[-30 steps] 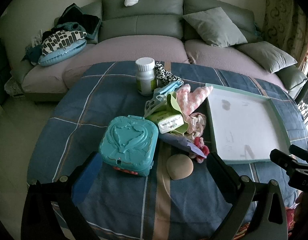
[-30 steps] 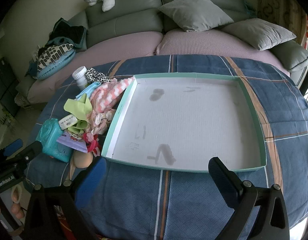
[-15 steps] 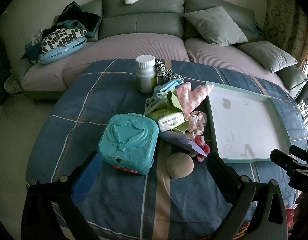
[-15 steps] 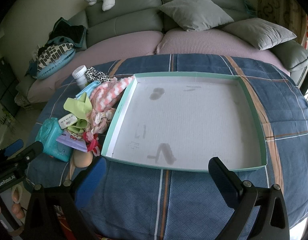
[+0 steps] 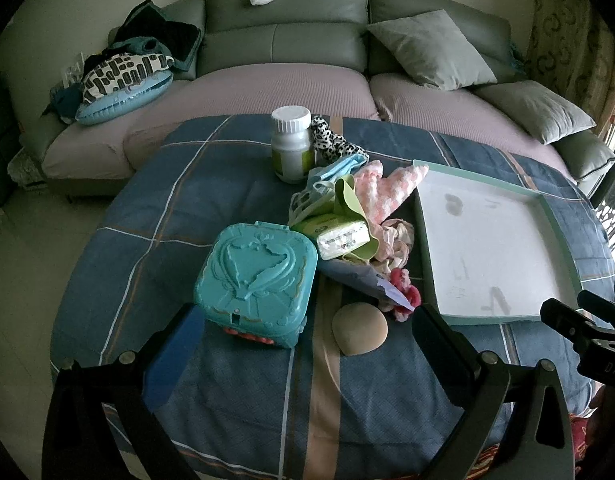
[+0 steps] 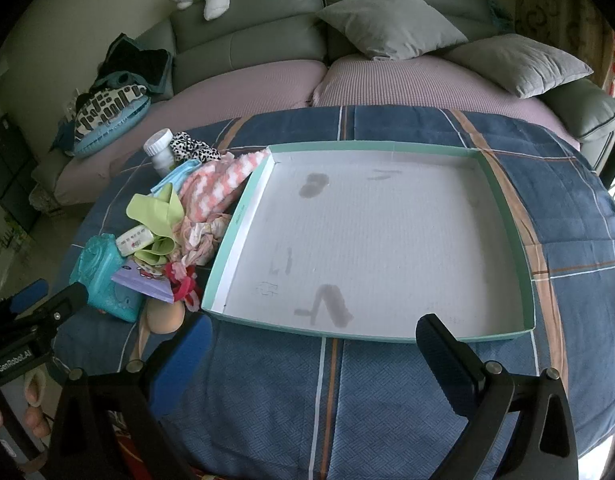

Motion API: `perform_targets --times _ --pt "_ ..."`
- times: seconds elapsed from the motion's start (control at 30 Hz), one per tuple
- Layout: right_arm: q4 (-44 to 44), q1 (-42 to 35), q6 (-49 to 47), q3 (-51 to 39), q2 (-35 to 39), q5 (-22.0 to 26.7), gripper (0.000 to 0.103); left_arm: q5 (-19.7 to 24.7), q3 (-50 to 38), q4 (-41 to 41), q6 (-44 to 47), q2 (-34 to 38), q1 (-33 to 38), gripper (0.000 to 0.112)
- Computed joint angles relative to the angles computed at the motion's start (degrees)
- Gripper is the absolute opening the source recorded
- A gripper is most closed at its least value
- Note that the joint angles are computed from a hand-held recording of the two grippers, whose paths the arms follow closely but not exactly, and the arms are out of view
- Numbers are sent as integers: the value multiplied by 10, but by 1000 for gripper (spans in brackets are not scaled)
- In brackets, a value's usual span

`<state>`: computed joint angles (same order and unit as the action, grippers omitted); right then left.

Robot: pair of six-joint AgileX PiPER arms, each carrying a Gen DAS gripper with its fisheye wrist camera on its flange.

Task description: Organize soft objects

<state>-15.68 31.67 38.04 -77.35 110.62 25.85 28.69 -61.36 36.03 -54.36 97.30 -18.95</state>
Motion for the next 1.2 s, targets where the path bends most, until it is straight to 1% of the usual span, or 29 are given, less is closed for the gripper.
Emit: perform_targets --times 0.87,1.1,1.2 --pt "11 0 -11 -8 9 6 103 -2 -6 -11 10 7 1 103" --pt "17 -1 -17 -11 9 10 103 -12 -12 -46 45 12 7 103" --pt "16 -1 -18 -12 9 10 103 -20 -16 -75 76 10 11 103"
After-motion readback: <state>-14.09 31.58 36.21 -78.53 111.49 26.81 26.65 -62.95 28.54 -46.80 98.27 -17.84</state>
